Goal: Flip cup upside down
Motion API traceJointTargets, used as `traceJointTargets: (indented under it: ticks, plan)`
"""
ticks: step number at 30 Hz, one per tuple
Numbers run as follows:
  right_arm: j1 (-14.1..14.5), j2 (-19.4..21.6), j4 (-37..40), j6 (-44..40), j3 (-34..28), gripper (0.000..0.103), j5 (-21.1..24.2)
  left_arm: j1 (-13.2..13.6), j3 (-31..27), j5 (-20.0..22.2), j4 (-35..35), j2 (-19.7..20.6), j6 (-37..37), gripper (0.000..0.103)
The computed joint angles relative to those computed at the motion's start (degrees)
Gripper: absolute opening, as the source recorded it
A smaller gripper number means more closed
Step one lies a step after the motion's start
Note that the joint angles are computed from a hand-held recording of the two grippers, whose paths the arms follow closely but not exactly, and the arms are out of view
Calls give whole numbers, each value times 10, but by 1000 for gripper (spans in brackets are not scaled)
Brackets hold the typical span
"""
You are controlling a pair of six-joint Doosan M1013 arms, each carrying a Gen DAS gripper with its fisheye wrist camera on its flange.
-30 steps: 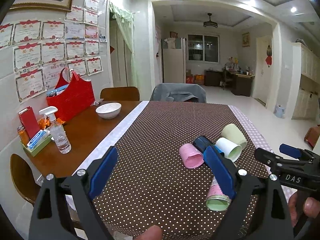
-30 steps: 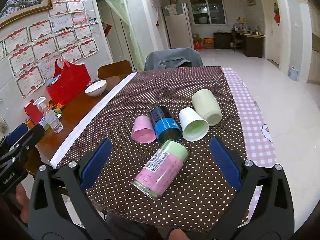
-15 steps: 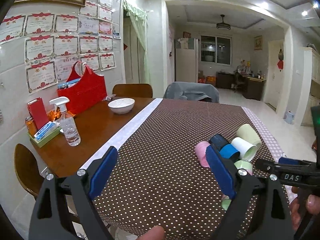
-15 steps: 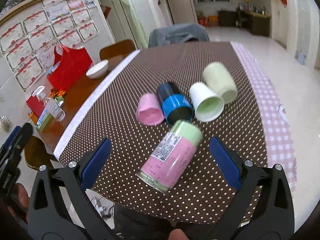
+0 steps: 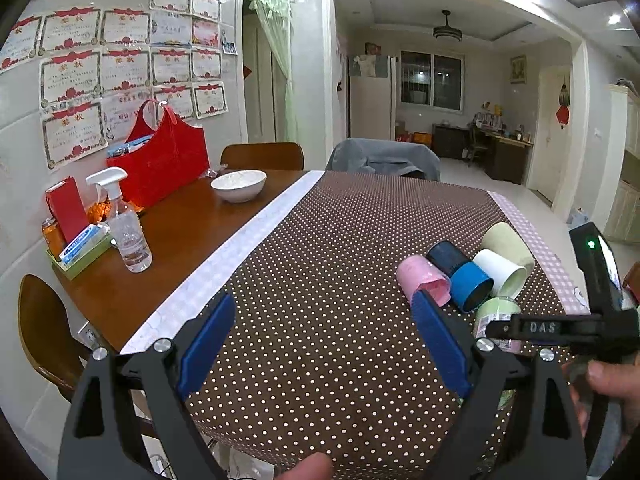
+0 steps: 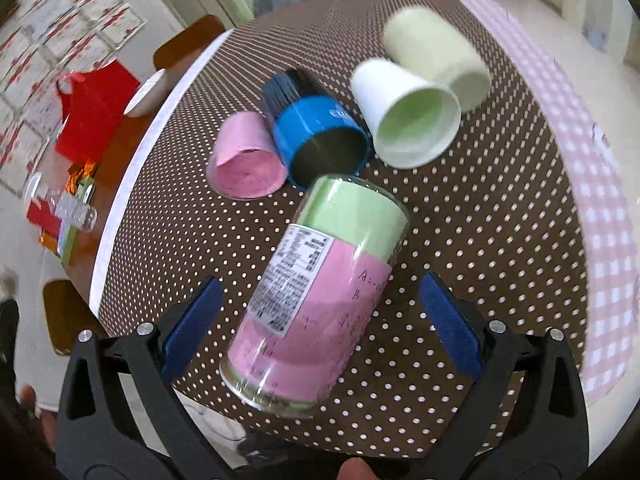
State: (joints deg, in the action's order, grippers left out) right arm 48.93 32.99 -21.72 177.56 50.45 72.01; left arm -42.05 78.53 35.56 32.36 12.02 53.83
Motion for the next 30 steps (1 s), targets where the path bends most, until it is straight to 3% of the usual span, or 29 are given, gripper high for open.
traceJointTargets:
  ticks: [2, 7, 9, 11, 26, 30]
  plan:
    - [-6, -3, 12, 14, 7, 97, -13, 0, -1, 1, -9, 2, 9, 88]
    - [-22, 0, 59, 16, 9, 85, -25, 1, -1, 0, -23, 2, 25, 88]
    - [-26, 2, 76, 9, 7, 76, -23, 1, -1, 0, -28, 2, 28, 88]
    - [-27, -1, 79, 9, 15, 75, -38, 0, -1, 2, -27, 3, 28, 88]
    - [-5, -60, -16, 65, 112, 72, -167, -12, -1, 3, -16, 1, 30, 88]
    - [5, -63, -68, 83, 110, 71, -166, -14, -1, 5, -10, 0, 27, 88]
